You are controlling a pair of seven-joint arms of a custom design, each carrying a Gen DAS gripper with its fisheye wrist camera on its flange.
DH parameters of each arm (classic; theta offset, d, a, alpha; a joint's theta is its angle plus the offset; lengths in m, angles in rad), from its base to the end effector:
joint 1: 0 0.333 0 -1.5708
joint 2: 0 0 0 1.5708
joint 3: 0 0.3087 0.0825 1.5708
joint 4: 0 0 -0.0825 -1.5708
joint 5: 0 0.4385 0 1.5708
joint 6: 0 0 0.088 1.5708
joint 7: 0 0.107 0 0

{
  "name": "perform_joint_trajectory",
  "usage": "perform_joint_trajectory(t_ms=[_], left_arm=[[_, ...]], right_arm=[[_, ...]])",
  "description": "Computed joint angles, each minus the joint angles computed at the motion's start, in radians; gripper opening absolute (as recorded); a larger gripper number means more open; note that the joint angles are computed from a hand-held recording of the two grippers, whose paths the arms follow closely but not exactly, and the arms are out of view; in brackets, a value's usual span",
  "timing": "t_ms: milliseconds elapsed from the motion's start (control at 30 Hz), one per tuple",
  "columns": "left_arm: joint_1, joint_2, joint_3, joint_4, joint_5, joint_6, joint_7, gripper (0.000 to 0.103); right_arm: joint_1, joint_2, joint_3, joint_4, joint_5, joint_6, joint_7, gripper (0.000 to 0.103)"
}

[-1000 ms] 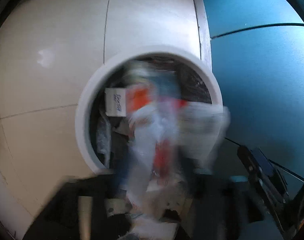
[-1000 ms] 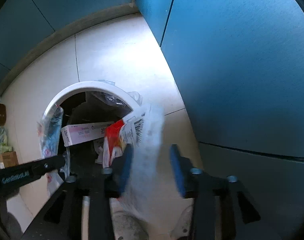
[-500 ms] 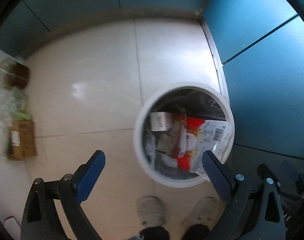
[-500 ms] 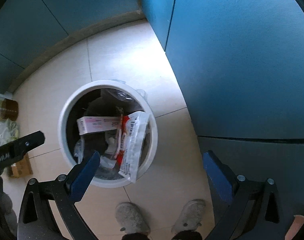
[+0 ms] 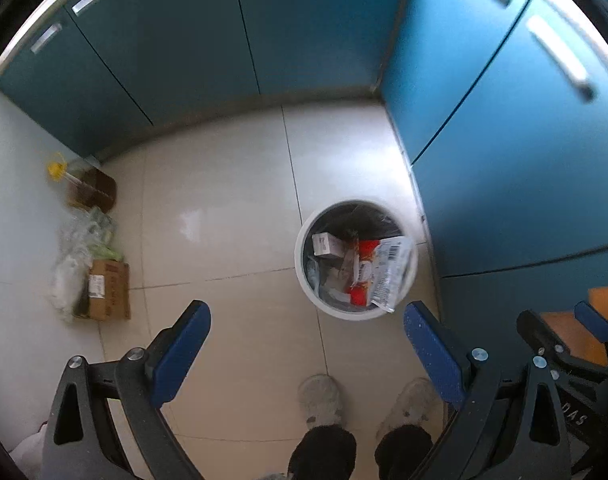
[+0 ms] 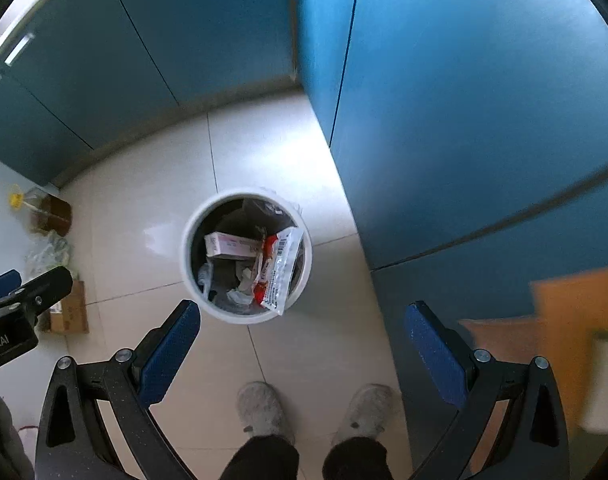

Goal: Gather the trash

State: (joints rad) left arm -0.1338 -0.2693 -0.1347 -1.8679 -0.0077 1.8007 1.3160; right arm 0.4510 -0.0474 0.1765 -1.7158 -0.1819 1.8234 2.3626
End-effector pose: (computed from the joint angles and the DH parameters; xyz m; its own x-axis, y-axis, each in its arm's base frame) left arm 0.5245 -0.1534 0.6342 -0.0138 -0.9996 0.0229 -0.9800 0.0090 -0.1990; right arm 0.5061 0.3514 0.5935 -0.1346 -0.9906 0.0261 -0.9631 0.1246 -0.2387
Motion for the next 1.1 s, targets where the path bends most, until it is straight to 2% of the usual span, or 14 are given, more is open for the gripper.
perform_joint_trajectory(t_ms=[333, 667, 900, 1100], left_arm=[[-0.018, -0.108, -0.017, 0.245, 0.025, -0.228, -0.039, 0.099], [-0.050, -0.124, -0.060, 0.544, 0.022, -0.449, -0.200, 0.099], [-0.078, -0.082, -0.089, 0.756, -0.006, -0.560, -0.315, 0.099], [-0.096, -0.067, -0.094, 0.857, -0.033, -0.589, -0.377, 0.103]], right_arm=[[0.010, -0.110, 0.052, 0.279, -0.035, -0.256, -0.030, 0.103], [0.003, -0.143, 0.079, 0.567, 0.036, -0.400, -0.164, 0.103], [-0.012, -0.145, 0.087, 0.751, 0.132, -0.492, -0.202, 0.103], [0.003, -0.070, 0.099, 0.955, 0.180, -0.604, -0.201, 0.103]])
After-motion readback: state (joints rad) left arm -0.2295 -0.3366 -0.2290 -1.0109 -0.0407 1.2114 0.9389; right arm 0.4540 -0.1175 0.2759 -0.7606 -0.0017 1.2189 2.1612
